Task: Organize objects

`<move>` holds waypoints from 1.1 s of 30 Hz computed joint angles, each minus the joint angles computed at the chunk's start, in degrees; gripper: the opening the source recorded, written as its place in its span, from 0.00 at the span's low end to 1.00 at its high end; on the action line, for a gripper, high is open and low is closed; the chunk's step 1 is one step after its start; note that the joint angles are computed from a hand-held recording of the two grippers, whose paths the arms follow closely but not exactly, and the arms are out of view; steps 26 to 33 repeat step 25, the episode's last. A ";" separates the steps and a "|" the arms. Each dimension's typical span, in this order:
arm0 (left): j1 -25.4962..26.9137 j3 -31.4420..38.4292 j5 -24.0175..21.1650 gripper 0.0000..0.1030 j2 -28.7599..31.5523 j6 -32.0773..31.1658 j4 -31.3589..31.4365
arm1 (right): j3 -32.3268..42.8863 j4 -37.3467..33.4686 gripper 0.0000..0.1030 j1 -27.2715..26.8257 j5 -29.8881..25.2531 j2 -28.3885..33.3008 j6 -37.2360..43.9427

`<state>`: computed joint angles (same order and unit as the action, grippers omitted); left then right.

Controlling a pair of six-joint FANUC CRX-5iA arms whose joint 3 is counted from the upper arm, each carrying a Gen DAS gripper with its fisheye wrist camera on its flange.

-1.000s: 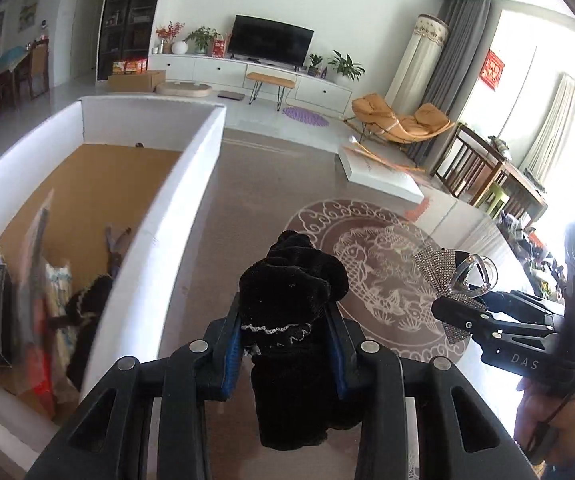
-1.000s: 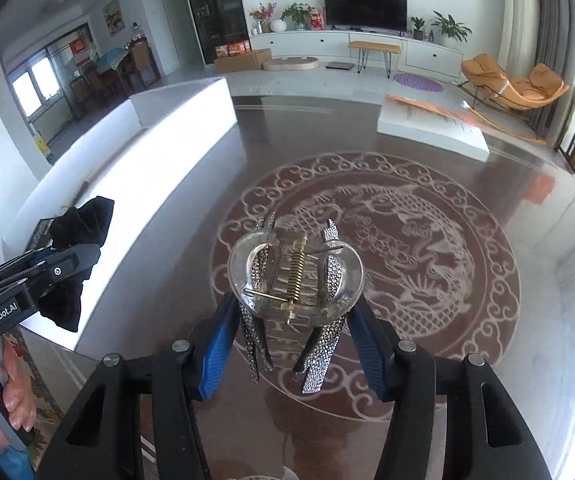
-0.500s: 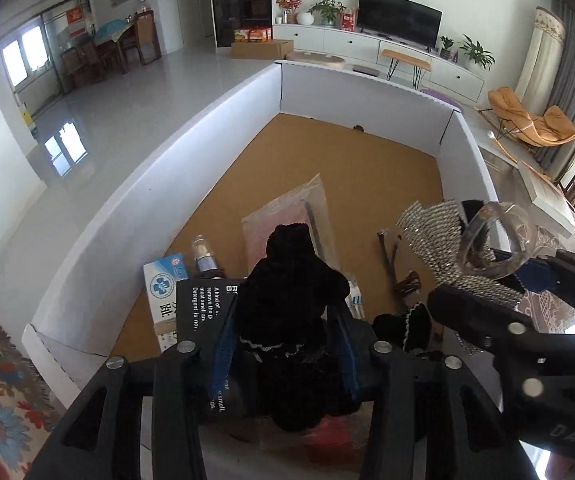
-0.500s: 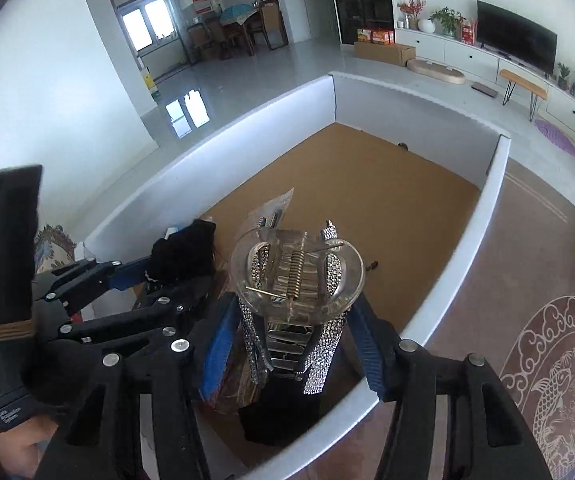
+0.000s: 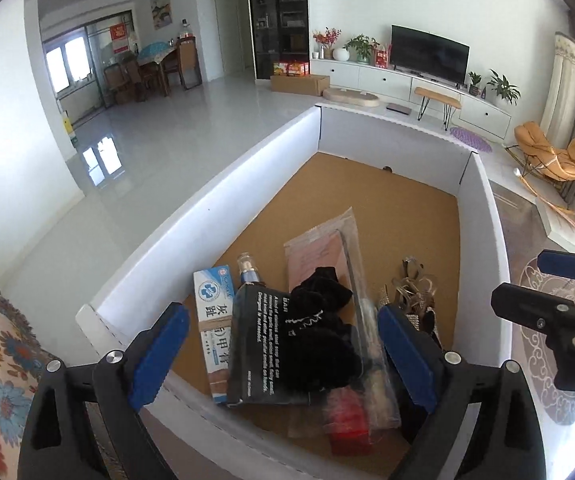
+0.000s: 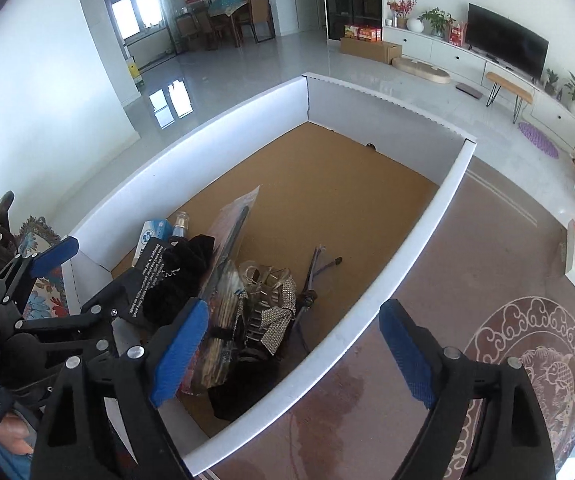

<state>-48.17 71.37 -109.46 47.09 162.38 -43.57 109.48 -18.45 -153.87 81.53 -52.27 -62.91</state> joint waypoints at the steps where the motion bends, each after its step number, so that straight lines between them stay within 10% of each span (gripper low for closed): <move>1: 0.24 -0.01 0.55 0.93 -0.21 0.23 1.53 | -1.23 1.11 0.87 0.04 1.04 -0.37 -0.31; 11: -2.09 7.57 -2.54 0.93 2.71 -2.99 -1.70 | -10.50 5.92 0.89 0.71 6.22 -3.95 -1.48; 33: -3.46 11.15 -6.96 0.97 4.84 -4.52 -7.19 | -1.70 4.77 0.91 1.07 1.39 -0.03 -0.68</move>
